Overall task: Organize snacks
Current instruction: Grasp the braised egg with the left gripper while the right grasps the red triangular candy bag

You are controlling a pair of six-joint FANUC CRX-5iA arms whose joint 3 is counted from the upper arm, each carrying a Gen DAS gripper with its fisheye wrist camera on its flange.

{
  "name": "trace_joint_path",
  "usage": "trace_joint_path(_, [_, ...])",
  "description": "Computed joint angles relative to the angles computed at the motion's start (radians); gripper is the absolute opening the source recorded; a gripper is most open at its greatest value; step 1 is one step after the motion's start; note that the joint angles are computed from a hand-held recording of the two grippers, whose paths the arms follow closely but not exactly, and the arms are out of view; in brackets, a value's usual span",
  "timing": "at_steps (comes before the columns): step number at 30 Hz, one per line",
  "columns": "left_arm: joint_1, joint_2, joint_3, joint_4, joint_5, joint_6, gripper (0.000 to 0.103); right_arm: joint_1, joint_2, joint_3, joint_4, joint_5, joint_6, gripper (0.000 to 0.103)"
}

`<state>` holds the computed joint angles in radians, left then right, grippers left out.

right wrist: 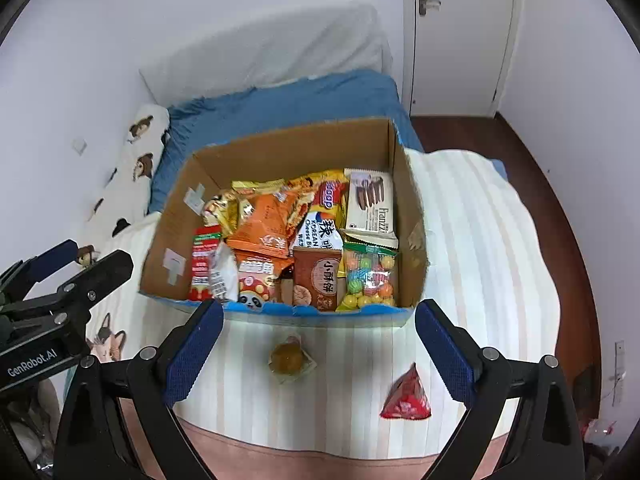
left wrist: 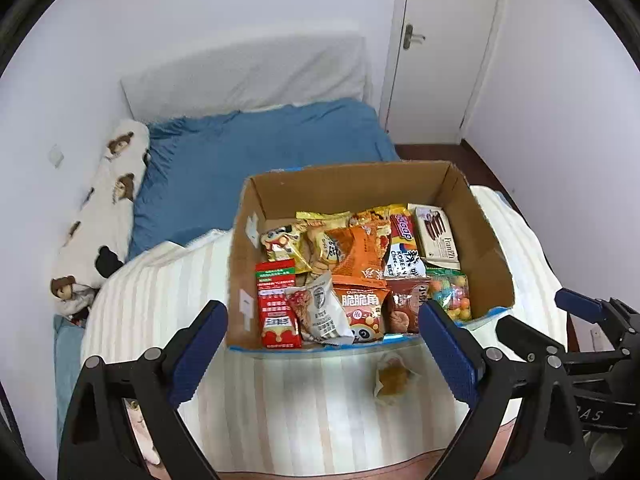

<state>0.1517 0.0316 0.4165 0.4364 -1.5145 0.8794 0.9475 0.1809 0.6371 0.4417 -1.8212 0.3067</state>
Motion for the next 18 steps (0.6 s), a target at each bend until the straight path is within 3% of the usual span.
trace_joint_path(6, [0.071, -0.090, -0.072, 0.078, 0.025, -0.051, 0.098, 0.097, -0.009, 0.027, 0.107, -0.031, -0.030, 0.099])
trace_joint_path(11, [0.127, -0.139, -0.120, 0.125, 0.000, -0.070, 0.098, 0.163, -0.045, -0.002, 0.149, -0.036, -0.093, 0.099])
trace_joint_path(18, [0.124, -0.196, -0.223, 0.044, -0.025, -0.074, 0.098, 0.204, -0.214, -0.249, 0.059, 0.023, -0.340, 0.099])
